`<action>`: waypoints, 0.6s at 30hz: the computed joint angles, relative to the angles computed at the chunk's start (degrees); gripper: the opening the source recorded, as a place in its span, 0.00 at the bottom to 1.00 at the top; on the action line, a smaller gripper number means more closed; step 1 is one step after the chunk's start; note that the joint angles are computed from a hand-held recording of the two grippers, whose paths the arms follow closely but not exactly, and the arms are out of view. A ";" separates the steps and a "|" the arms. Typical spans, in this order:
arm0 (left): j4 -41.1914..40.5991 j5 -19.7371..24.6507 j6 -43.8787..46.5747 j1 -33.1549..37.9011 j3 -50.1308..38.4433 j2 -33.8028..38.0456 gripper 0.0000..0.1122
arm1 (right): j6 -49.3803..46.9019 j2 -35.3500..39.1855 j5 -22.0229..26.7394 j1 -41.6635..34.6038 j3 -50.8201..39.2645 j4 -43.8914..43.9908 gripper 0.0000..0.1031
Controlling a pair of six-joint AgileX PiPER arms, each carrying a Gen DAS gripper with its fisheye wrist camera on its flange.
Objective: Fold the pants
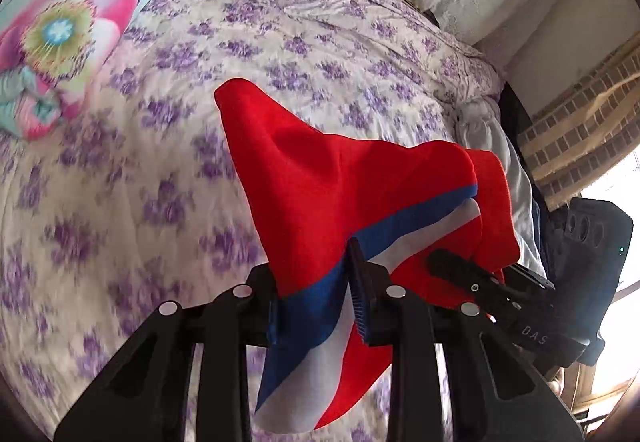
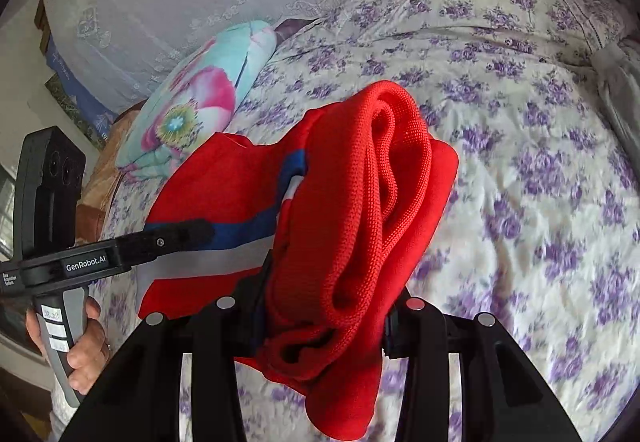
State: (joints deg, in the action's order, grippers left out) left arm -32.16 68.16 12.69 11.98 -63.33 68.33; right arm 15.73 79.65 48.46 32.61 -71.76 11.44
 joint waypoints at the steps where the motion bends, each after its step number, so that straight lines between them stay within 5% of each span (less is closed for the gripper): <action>1: 1.72 -2.64 -1.51 -2.26 -4.01 4.98 0.24 | -1.94 4.96 -0.09 -2.05 -4.59 0.66 0.41; 4: 6.49 -8.07 -5.06 -6.13 -15.80 17.82 0.24 | -6.08 20.54 1.56 -6.32 -20.73 1.74 0.41; 10: 5.16 -8.55 -5.00 -3.64 -35.22 39.10 0.23 | -11.67 44.52 7.81 -11.88 -48.14 8.70 0.41; 14: 3.68 -8.89 -3.58 -1.73 -39.28 45.90 0.24 | -12.02 50.44 8.31 -11.87 -52.93 7.20 0.42; 16: 1.01 -8.75 -1.44 -0.30 -39.33 47.45 0.26 | -13.21 51.72 9.44 -12.84 -53.51 9.73 0.53; 18: 1.84 -8.56 -2.09 0.06 -39.45 47.87 0.42 | -12.13 52.69 12.46 -13.26 -55.79 9.65 0.66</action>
